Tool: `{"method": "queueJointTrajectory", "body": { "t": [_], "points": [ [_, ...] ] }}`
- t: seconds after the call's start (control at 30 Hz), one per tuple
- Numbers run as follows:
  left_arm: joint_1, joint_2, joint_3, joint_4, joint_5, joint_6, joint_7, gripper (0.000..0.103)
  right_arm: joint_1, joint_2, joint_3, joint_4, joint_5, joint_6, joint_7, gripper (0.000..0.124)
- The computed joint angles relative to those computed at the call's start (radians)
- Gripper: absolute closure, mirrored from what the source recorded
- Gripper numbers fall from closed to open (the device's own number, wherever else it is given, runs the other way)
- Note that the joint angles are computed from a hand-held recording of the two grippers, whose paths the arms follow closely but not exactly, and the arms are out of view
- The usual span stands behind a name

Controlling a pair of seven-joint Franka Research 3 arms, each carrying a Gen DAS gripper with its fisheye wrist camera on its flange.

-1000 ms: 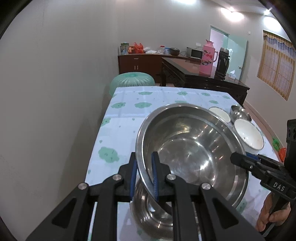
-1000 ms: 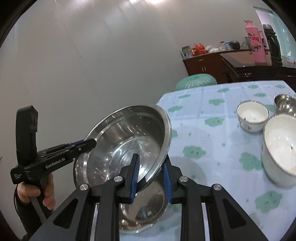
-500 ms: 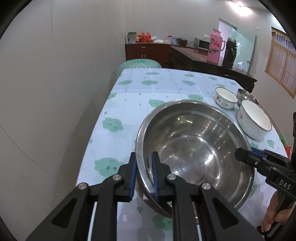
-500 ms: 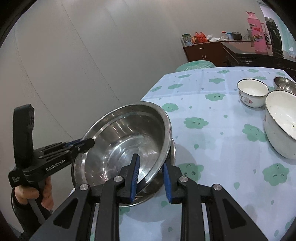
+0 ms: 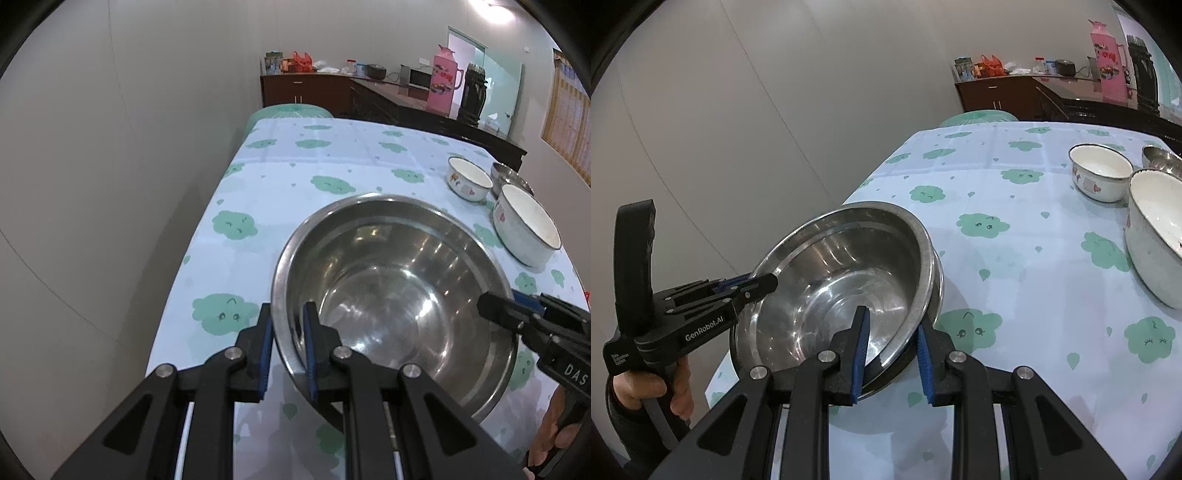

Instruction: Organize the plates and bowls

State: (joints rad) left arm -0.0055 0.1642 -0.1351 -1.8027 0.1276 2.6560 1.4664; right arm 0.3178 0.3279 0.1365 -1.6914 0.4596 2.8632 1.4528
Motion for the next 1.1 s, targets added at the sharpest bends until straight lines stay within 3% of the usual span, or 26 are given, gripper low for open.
{"method": "queueJointTrajectory", "body": {
  "t": [0.37,1.1],
  "points": [
    [0.0,0.002,0.001,-0.007,0.01,0.001,-0.01,0.089,0.037,-0.001,-0.039,-0.005,-0.092,0.008,0.06,0.095],
    [0.005,0.005,0.0,-0.01,0.0,-0.002,0.001,0.088,0.022,0.001,-0.024,-0.002,-0.101,0.008,0.075,0.095]
  ]
}}
